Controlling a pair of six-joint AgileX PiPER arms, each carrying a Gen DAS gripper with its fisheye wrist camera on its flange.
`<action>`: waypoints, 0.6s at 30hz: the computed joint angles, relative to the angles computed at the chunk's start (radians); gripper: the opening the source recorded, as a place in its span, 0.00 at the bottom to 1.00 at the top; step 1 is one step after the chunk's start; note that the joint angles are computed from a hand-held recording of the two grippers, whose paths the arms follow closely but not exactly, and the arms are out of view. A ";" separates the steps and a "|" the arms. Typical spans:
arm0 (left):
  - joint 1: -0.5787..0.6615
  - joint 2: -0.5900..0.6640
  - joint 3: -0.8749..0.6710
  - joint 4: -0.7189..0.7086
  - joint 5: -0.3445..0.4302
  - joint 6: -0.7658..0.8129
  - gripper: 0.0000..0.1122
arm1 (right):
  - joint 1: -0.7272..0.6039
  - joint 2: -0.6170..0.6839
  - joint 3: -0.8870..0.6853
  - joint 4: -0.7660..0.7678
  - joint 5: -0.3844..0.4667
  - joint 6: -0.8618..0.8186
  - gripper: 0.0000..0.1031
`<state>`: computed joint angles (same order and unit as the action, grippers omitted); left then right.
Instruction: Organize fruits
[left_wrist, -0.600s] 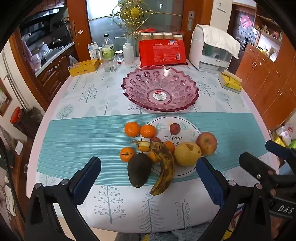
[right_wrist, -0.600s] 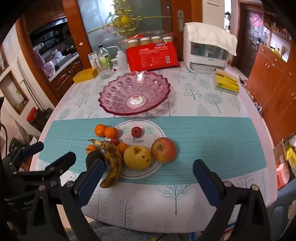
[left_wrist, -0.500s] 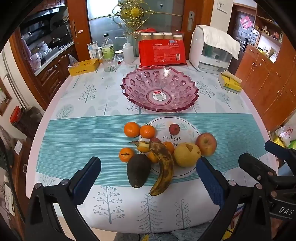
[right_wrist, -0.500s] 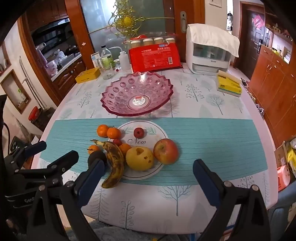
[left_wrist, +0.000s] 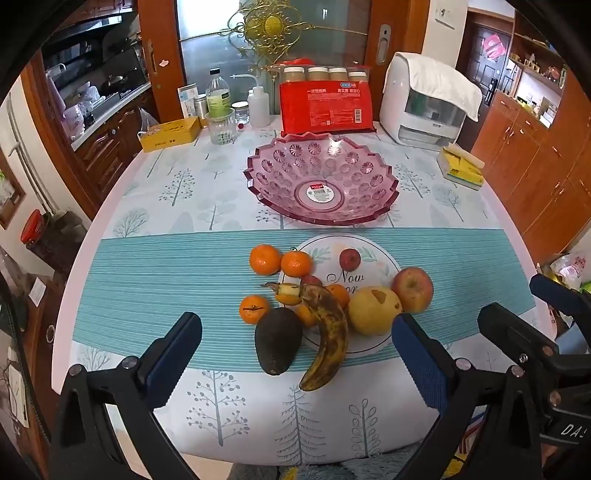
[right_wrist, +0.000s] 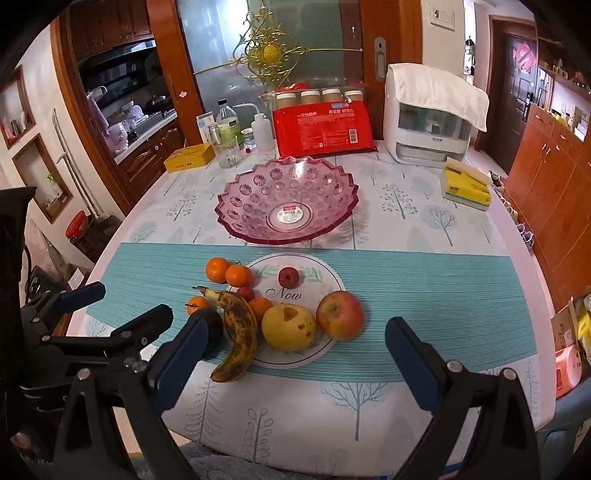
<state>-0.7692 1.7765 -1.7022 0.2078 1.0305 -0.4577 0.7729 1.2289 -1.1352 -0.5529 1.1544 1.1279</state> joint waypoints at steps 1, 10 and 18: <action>-0.001 -0.006 0.009 0.001 -0.004 0.002 0.91 | -0.007 -0.001 0.001 0.005 -0.001 -0.004 0.95; -0.006 -0.005 0.016 0.004 -0.003 -0.010 0.91 | -0.033 -0.005 0.011 0.029 -0.004 -0.019 0.95; -0.015 0.001 0.007 0.007 0.012 -0.025 0.91 | -0.042 -0.006 0.020 0.035 -0.009 -0.029 0.95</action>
<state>-0.7843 1.7774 -1.6951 0.2144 1.0422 -0.4829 0.7313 1.2224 -1.1150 -0.5175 1.1449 1.0986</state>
